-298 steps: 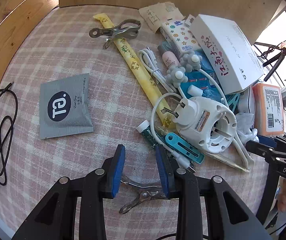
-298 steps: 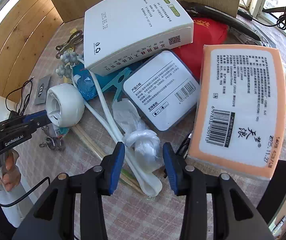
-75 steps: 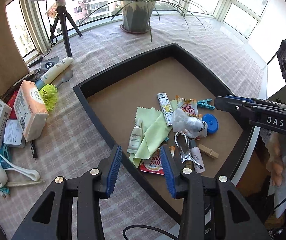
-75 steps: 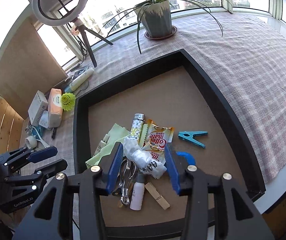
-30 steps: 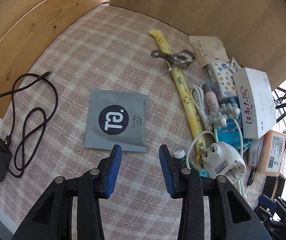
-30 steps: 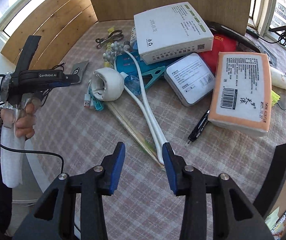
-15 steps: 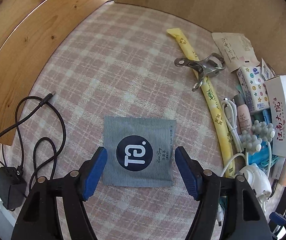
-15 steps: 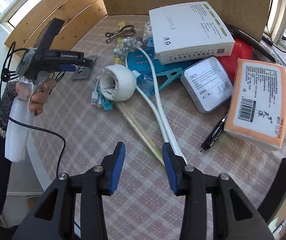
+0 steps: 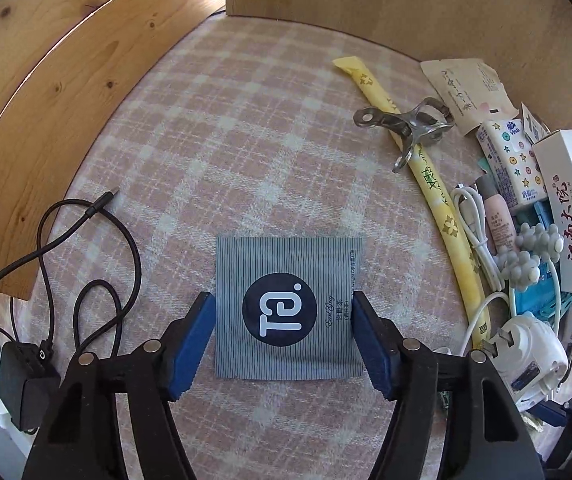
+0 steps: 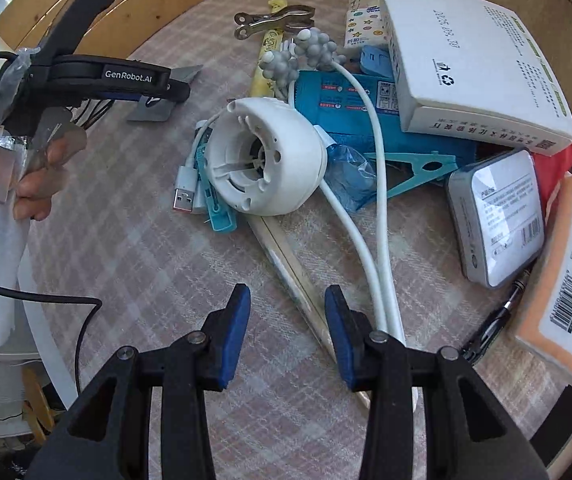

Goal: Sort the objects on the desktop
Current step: 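Grasp the grey 'tel' sachet with the left tool while the right tool grasps the long wooden stick, then carry the sachet and wooden stick into the black tray and open both tools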

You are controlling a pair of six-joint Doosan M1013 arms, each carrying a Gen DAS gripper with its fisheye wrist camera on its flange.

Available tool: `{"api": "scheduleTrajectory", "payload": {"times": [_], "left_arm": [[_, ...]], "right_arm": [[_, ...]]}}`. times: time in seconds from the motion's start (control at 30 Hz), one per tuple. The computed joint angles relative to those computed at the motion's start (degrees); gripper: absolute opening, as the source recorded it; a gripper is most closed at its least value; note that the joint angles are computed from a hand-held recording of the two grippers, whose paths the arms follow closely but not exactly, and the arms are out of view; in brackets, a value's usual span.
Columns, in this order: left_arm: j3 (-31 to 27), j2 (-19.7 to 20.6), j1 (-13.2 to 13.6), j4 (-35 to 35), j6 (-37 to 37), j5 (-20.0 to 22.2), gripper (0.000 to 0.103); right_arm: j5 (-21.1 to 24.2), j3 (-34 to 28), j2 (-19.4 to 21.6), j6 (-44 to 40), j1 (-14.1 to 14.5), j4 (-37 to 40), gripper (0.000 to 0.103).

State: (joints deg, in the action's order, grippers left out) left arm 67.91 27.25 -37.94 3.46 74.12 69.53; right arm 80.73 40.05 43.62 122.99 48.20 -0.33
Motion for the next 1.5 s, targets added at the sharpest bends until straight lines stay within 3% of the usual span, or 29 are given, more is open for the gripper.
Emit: {"api": "scheduleTrajectory", "payload": {"times": [0.1, 0.2, 0.53, 0.6, 0.63, 0.67, 0.87, 0.97, 1.07, 1.2, 1.4, 1.5], "left_arm": [[4.9, -2.93, 0.68, -0.01, 0.64, -2.35, 0.064], [9.31, -5.67, 0.53, 0.1, 0.5, -4.36, 0.064], [23.53, -15.54, -2.07, 0.77, -1.07, -8.88, 0.061], [26.01, -17.59, -3.3, 2.4, -2.1, -9.66, 0.054], [27.28, -18.56, -4.21, 2.57, -2.77, -9.67, 0.045], [28.34, -19.44, -4.55, 1.85, -2.76, -9.79, 0.025], [34.16, -24.07, -7.72, 2.61, -4.46, -10.77, 0.018], [36.45, -26.25, -7.6, 0.67, -4.51, -11.36, 0.009], [37.28, -27.38, -4.63, -2.97, -1.57, -11.63, 0.005], [39.47, -30.23, -4.42, -2.87, -1.62, -12.04, 0.004], [42.23, -34.47, -5.14, -3.61, -0.86, -12.57, 0.002], [43.42, -36.3, -7.24, -1.76, -2.38, -12.66, 0.0]], "right_arm": [[0.28, -0.02, 0.1, -0.07, 0.36, -1.11, 0.034], [0.94, 0.23, -0.2, 0.51, 0.6, -2.05, 0.016], [-2.34, 6.81, -4.51, 4.37, 1.29, 0.14, 0.01], [-3.86, 9.05, -5.89, 5.99, 1.46, 0.81, 0.009], [-4.63, 10.34, -6.63, 6.87, 1.64, 1.0, 0.009], [-5.1, 11.23, -7.2, 7.67, 1.78, 1.0, 0.006], [-8.74, 17.27, -10.99, 12.19, 2.43, 0.59, 0.005], [-11.57, 21.64, -13.72, 14.71, 2.94, -0.09, 0.005], [-13.37, 24.06, -15.56, 17.15, 3.41, -1.37, 0.005], [-15.08, 26.07, -17.39, 19.85, 3.89, -3.08, 0.005], [-16.36, 26.71, -18.38, 24.48, 5.0, -6.86, 0.005], [-16.87, 27.36, -19.12, 26.6, 5.1, -8.66, 0.005]]}}
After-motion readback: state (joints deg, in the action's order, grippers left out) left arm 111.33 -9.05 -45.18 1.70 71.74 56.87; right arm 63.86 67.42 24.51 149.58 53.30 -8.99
